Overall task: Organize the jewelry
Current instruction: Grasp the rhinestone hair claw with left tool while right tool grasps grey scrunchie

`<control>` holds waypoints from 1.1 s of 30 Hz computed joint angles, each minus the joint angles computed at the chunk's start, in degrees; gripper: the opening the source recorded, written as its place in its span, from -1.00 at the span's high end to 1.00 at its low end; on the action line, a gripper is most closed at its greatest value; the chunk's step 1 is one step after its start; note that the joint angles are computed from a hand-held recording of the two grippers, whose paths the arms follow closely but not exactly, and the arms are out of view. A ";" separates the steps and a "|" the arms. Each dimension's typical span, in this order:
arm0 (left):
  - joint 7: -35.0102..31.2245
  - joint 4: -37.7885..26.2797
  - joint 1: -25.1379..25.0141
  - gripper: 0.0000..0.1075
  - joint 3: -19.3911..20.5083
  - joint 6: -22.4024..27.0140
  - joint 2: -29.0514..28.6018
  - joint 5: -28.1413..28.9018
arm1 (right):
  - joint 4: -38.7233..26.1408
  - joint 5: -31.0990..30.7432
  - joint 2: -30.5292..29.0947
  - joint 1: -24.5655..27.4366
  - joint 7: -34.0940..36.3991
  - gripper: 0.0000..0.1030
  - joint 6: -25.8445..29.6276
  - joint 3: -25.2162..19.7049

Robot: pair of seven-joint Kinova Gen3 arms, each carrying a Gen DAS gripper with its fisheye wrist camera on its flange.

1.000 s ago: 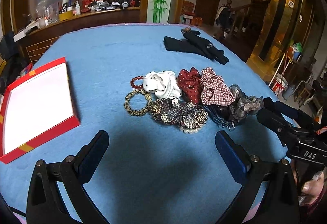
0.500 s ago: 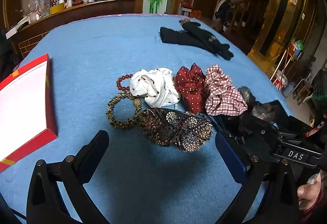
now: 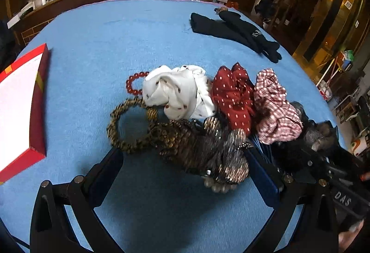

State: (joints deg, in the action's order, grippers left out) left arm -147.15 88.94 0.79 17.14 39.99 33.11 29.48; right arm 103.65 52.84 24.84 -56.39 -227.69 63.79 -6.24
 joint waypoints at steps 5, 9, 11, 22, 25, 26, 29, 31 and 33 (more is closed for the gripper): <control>2.28 -1.57 1.52 -0.91 -0.45 0.93 1.09 -0.87 | 0.97 1.66 -0.23 -0.79 -2.27 0.11 -0.11 -0.03; -3.97 0.93 -2.09 -0.36 2.60 -0.35 0.32 1.90 | 1.06 3.14 -0.09 -1.49 -3.02 0.21 0.69 -0.29; -5.77 1.21 -2.76 -0.34 2.73 0.44 0.03 2.54 | 1.10 3.78 -0.03 -1.75 -3.37 0.27 1.01 -0.45; -18.17 4.81 -9.37 -0.33 2.71 3.52 -3.31 12.56 | 0.54 7.15 0.57 -5.54 -6.16 0.28 7.16 -1.77; -20.90 5.18 -10.71 -0.33 1.80 5.20 -4.58 15.80 | -0.58 7.41 0.50 -6.57 -5.39 0.28 10.19 -2.17; -21.72 5.16 -11.13 -0.33 1.45 6.07 -4.93 16.82 | -0.88 7.62 0.37 -6.86 -5.19 0.28 11.05 -2.28; -23.37 5.07 -11.43 -0.33 0.05 7.99 -5.65 19.19 | -2.02 8.33 0.21 -7.70 -4.45 0.28 13.69 -2.64; -24.14 5.03 -11.36 -0.33 -0.92 8.93 -5.98 20.24 | -3.06 8.90 0.32 -8.15 -3.33 0.28 15.17 -2.88; -25.19 5.46 -11.18 -0.33 -1.77 8.98 -6.42 21.07 | -4.13 9.12 0.74 -8.50 -2.39 0.28 16.51 -2.98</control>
